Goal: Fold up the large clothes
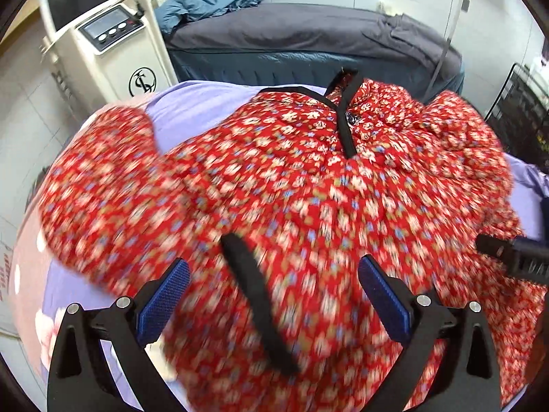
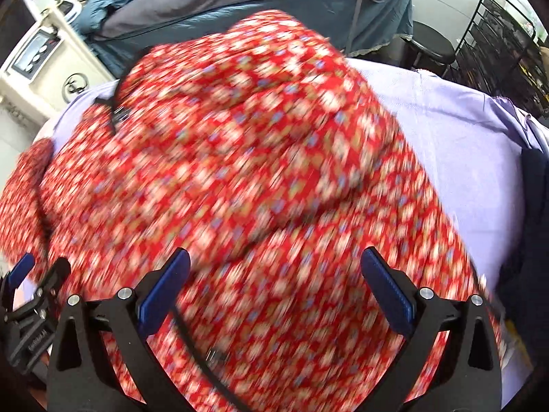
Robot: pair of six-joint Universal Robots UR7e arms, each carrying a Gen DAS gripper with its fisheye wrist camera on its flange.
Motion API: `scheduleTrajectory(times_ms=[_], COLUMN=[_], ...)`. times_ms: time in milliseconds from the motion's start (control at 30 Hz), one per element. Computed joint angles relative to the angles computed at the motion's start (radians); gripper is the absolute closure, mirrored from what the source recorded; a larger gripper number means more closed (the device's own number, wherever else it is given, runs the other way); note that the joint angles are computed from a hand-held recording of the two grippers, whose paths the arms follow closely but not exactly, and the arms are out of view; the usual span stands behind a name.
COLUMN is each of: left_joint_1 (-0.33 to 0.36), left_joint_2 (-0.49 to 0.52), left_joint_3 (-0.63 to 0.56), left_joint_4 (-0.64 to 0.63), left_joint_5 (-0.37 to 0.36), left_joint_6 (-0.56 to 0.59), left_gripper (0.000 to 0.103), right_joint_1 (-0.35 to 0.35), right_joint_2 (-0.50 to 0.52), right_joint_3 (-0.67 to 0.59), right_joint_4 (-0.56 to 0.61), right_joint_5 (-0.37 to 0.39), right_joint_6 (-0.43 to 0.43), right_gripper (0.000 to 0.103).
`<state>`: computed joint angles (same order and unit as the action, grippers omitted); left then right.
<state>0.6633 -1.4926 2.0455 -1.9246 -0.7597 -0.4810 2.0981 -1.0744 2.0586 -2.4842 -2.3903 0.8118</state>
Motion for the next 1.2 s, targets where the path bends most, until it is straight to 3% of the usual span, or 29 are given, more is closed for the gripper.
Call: scheduleTrajectory(times_ms=[233, 433, 567, 733, 867, 967, 1067, 1133, 1200], left_joint_1=[-0.079, -0.022, 0.045, 0.150, 0.210, 0.234, 0.258, 0.284, 0.316], left_joint_2=[-0.210, -0.320, -0.308, -0.174, 0.011, 0.148, 0.265, 0.334, 0.390], left_joint_3=[0.061, 0.040, -0.036, -0.210, -0.388, -0.501, -0.569, -0.628, -0.675], left_joint_4=[0.293, 0.457, 0.385, 0.168, 0.047, 0.080, 0.125, 0.238, 0.364], left_joint_5=[-0.007, -0.034, 0.023, 0.076, 0.071, 0.076, 0.141, 0.149, 0.164], left_joint_6=[-0.123, -0.200, -0.120, 0.057, 0.173, 0.232, 0.257, 0.212, 0.144], left_gripper=[0.006, 0.009, 0.009, 0.009, 0.009, 0.008, 0.009, 0.009, 0.019], right_joint_1=[0.114, 0.145, 0.186, 0.211, 0.219, 0.235, 0.257, 0.261, 0.267], right_joint_2=[0.052, 0.067, 0.037, -0.026, -0.040, -0.036, -0.023, -0.017, -0.017], right_joint_3=[0.031, 0.080, 0.118, 0.143, 0.105, 0.100, 0.088, 0.087, 0.096], right_joint_4=[0.075, 0.106, 0.118, 0.180, 0.250, 0.263, 0.285, 0.287, 0.282], right_joint_5=[0.093, 0.192, 0.203, 0.208, 0.212, 0.223, 0.232, 0.234, 0.236], right_joint_6=[0.001, 0.082, 0.155, 0.199, 0.242, 0.295, 0.342, 0.366, 0.391], right_gripper=[0.005, 0.005, 0.005, 0.005, 0.005, 0.005, 0.005, 0.005, 0.005])
